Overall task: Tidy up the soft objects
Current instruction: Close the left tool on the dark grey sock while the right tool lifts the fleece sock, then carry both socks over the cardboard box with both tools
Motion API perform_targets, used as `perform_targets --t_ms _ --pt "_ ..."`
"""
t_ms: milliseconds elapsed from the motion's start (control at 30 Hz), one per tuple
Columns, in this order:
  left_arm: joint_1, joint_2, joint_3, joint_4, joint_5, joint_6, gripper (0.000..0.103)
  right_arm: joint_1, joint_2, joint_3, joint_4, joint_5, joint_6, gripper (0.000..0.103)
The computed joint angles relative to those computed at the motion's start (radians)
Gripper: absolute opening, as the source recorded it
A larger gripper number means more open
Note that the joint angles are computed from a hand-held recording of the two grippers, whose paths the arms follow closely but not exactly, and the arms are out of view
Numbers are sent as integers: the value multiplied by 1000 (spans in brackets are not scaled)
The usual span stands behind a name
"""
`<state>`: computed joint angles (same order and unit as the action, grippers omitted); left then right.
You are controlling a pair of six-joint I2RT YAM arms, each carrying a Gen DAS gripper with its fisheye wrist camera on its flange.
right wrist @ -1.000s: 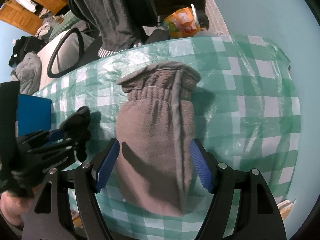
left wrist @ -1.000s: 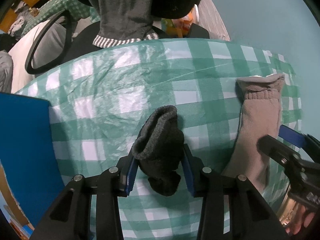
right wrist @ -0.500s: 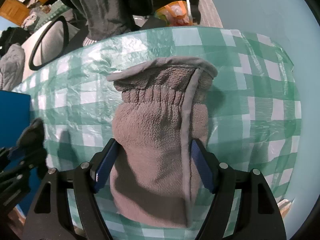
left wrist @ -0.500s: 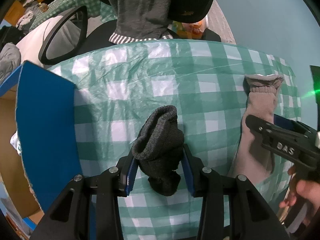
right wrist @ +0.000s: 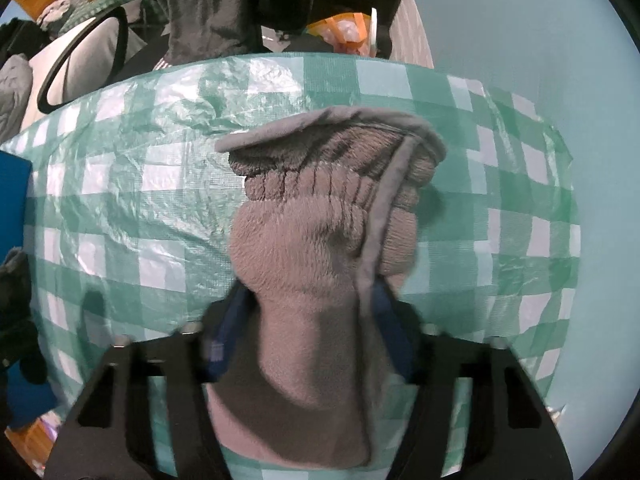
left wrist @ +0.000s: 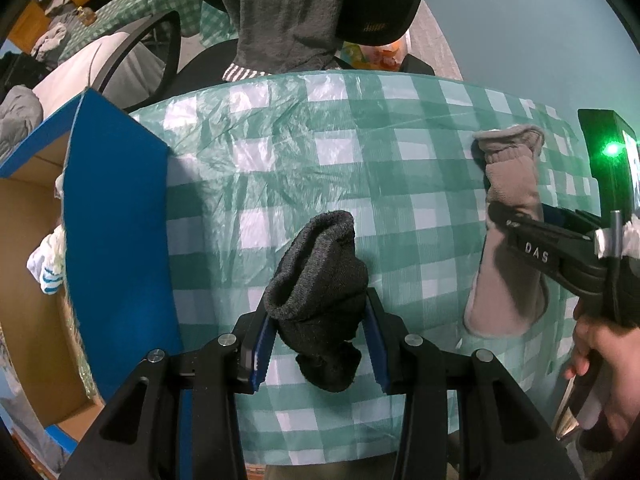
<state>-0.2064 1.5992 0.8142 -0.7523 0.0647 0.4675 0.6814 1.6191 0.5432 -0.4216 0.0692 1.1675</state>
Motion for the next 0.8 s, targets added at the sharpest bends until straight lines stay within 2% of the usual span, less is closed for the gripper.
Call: perform_targets --t_ms 67,167,533,800 --pt "9 -12 -4 -8 4 11 42 16 -18 -10 -11 14 1 33" --pt "23 -30 -11 -16 10 26 42 45 -62 -27 -30 36 17 25" --pt "105 -95 7 -92 44 109 42 142 -288 -15 -183 91 102 22" --pt "165 -152 55 -166 76 170 42 168 -364 64 -282 121 109 22"
